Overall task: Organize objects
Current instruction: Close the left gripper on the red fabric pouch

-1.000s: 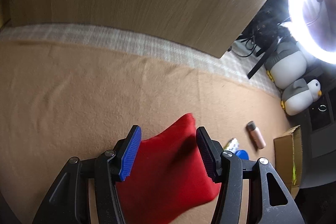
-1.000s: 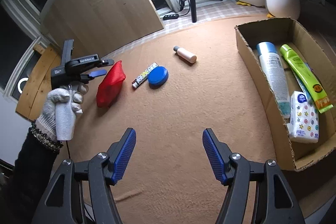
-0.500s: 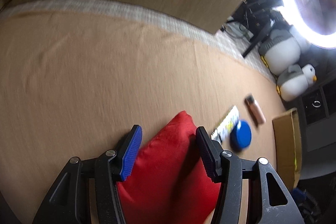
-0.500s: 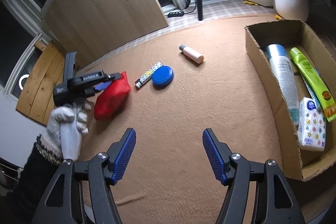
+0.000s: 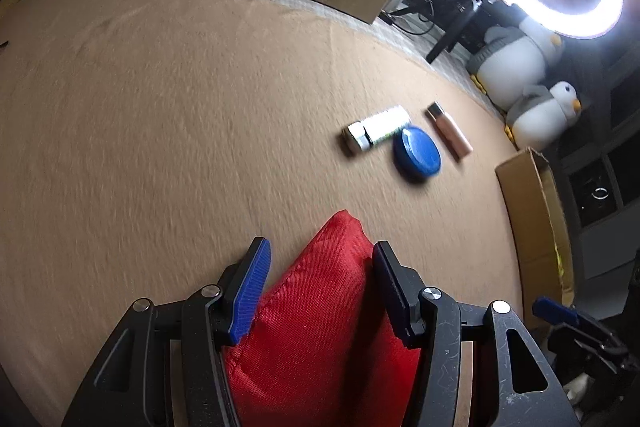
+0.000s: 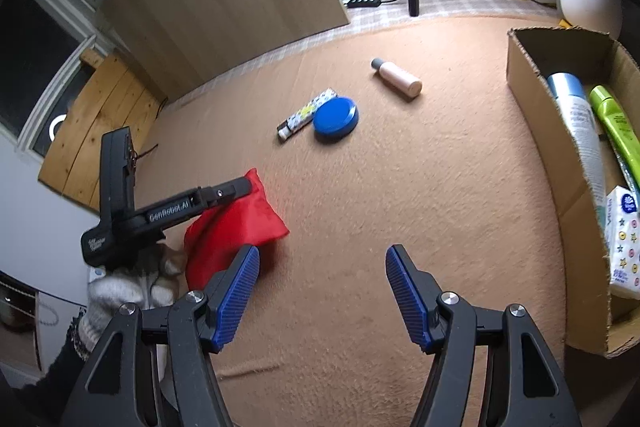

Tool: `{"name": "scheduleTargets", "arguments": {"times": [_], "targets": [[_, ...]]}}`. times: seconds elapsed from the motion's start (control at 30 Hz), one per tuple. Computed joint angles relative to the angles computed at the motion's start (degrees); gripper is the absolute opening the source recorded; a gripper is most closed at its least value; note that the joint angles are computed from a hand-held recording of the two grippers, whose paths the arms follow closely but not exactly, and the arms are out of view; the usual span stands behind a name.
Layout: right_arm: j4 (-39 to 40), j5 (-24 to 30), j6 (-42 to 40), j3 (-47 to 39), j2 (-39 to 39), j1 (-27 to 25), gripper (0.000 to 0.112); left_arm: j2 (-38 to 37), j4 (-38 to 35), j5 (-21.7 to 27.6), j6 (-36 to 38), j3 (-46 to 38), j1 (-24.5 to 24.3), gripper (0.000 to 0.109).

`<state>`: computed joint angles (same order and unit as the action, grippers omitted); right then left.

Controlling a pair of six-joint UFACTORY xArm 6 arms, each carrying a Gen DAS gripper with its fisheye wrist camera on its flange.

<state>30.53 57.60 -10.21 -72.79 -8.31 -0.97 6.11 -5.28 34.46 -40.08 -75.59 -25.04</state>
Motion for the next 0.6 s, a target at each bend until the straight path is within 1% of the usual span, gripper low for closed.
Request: {"name": "scheduleTargets", "arguments": {"times": [0.07, 0.13, 0.17, 0.23, 0.33, 0.5, 0.6], "targets": [[0.1, 0.1, -0.2, 0.4, -0.2, 0.3, 0.062, -1.0, -0.3, 0.1, -0.1, 1.0, -0.8, 0.057], [0.2, 0.2, -0.5, 0.8, -0.5, 0.7, 0.062, -1.4, -1.3, 1.3, 1.5, 0.8, -1.3, 0.057], [0.1, 0.3, -0.5, 1.0, -0.6, 0.8, 0.062, -1.8, -2.0, 1.6, 2.5, 0.9, -1.3, 0.059], [0.1, 0.3, -0.6, 1.4, -1.0, 1.2, 0.062, -3.5, -2.3, 1.4, 3.1, 2.3, -1.0, 0.063], [0.5, 0.7, -0.8, 2.1, -1.6, 1.7, 0.062, -6.2, -2.6, 1.2, 3.3, 4.6, 0.1, 0.063], [2.0, 2.3, -1.0, 3.2, -2.0, 2.7, 0.062, -9.4, -6.0, 1.6, 7.6, 7.6, 1.0, 0.063], [2.8, 2.9, -1.1, 3.6, -2.0, 3.5, 0.062, -10.8, -9.4, 0.7, 9.5, 9.5, 0.7, 0.063]]}}
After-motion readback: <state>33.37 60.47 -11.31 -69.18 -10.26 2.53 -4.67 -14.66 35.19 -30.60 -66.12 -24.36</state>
